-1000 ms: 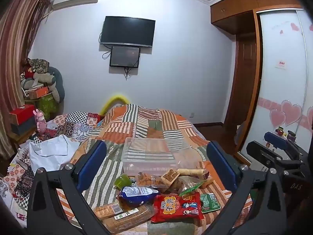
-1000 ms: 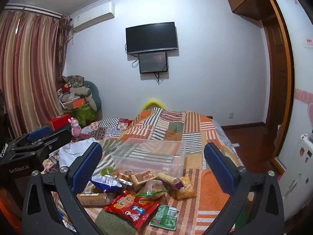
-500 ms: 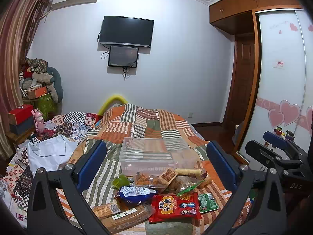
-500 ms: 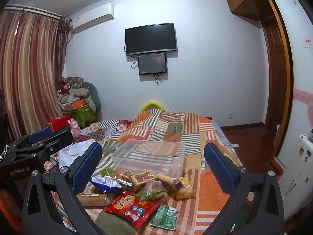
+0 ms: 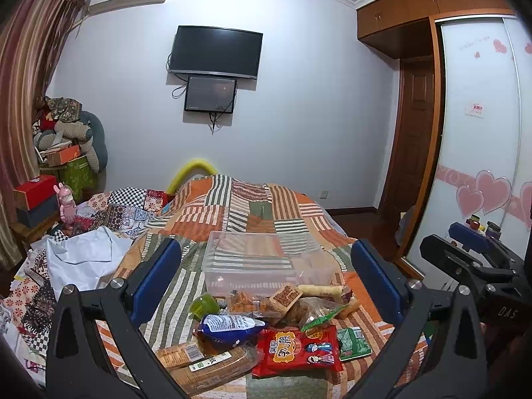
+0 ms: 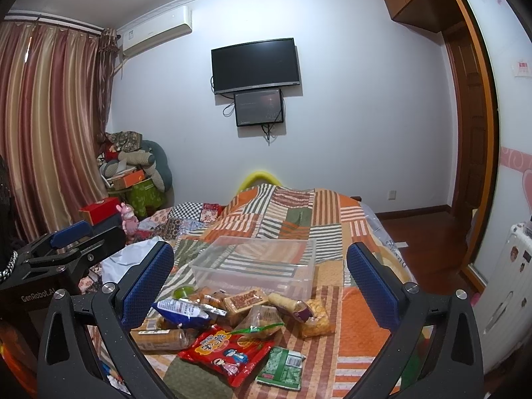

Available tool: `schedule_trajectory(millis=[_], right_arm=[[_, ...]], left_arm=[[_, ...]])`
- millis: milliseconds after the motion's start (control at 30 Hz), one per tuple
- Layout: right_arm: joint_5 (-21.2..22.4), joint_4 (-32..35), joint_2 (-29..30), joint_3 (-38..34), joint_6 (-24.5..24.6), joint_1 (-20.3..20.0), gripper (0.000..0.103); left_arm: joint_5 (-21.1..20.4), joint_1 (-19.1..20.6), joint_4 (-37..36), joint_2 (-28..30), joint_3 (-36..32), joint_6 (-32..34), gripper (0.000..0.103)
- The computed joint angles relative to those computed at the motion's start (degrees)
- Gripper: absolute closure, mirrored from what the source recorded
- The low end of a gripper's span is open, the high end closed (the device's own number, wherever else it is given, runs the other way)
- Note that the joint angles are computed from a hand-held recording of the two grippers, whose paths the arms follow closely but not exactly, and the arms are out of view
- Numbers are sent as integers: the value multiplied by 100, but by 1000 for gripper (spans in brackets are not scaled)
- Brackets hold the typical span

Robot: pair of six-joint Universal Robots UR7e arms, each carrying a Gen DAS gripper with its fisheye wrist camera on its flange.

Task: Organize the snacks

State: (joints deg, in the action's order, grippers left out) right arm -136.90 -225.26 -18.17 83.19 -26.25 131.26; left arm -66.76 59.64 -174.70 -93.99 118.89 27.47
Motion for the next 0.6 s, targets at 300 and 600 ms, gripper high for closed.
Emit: schedule_trajectory(millis=[300, 600], right_arm=[[13, 28, -9, -1, 29, -4, 0], [-9, 22, 19, -44, 0, -1, 0]], left_arm=[[-21, 19, -3, -6, 7, 2, 0], [-4, 18, 5, 14, -11, -47, 0]])
